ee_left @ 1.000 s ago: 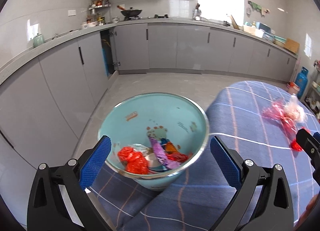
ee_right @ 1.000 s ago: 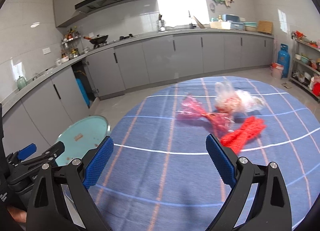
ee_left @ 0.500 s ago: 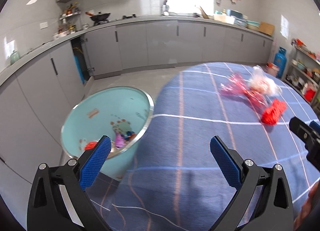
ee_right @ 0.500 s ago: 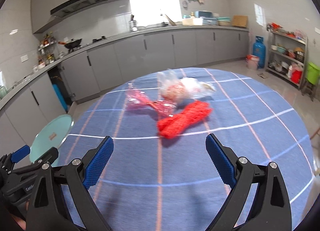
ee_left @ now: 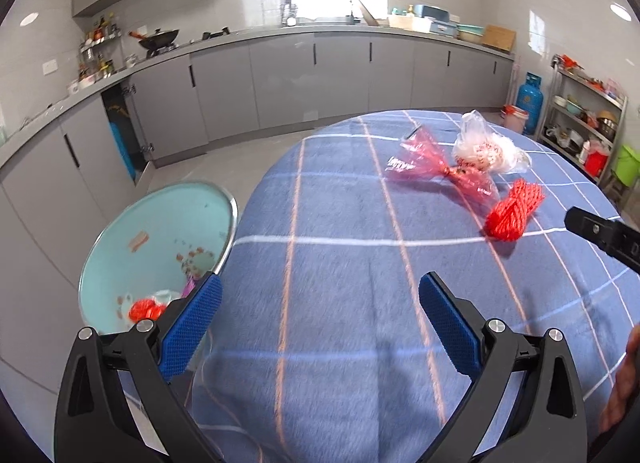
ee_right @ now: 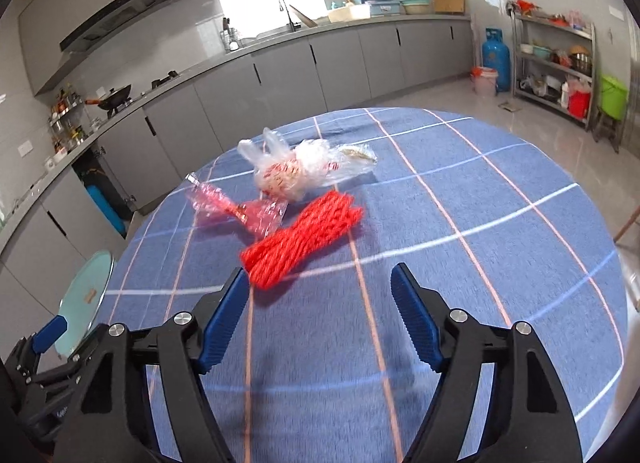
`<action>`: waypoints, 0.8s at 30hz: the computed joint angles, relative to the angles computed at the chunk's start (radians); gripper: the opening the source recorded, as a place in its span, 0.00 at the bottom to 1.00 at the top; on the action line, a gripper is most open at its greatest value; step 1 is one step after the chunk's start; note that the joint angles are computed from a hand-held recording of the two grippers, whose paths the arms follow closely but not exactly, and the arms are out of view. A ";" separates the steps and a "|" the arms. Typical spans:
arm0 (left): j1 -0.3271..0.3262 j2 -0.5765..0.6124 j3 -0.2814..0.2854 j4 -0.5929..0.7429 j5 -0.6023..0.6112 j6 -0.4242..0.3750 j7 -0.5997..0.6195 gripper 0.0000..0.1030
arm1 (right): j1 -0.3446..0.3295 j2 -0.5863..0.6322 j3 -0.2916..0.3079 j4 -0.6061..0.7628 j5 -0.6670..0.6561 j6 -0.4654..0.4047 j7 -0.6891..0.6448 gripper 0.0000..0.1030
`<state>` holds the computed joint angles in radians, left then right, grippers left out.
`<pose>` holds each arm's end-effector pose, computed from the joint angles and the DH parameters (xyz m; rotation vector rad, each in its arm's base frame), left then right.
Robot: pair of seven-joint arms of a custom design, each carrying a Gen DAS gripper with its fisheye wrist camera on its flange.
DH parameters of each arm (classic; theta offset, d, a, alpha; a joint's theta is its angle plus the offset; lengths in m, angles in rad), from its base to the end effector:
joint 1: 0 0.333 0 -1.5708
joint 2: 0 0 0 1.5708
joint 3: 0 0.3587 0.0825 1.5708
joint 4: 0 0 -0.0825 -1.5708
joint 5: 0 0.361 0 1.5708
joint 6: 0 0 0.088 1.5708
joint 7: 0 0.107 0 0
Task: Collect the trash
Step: 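Grasp the red mesh net with the right gripper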
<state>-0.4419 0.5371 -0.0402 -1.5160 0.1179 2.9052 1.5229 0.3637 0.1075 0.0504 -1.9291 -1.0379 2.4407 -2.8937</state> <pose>0.6654 -0.3476 0.5004 -1.2548 2.1676 -0.9478 0.5535 0.2403 0.5294 -1.0029 2.1950 -0.8244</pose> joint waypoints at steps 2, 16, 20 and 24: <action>0.009 0.034 -0.021 0.065 -0.012 -0.034 0.016 0.92 | -0.013 0.015 -0.007 0.019 0.031 0.022 -0.040 0.68; -0.016 0.291 -0.047 0.541 -0.029 -0.283 0.069 0.86 | -0.049 0.193 -0.055 0.196 0.379 0.097 -0.393 0.54; -0.026 0.347 -0.045 0.647 -0.027 -0.344 0.064 0.86 | -0.043 0.175 -0.075 0.158 0.394 0.146 -0.400 0.28; -0.040 0.396 -0.049 0.740 -0.022 -0.389 0.071 0.86 | -0.051 0.126 -0.078 0.088 0.407 0.200 -0.411 0.14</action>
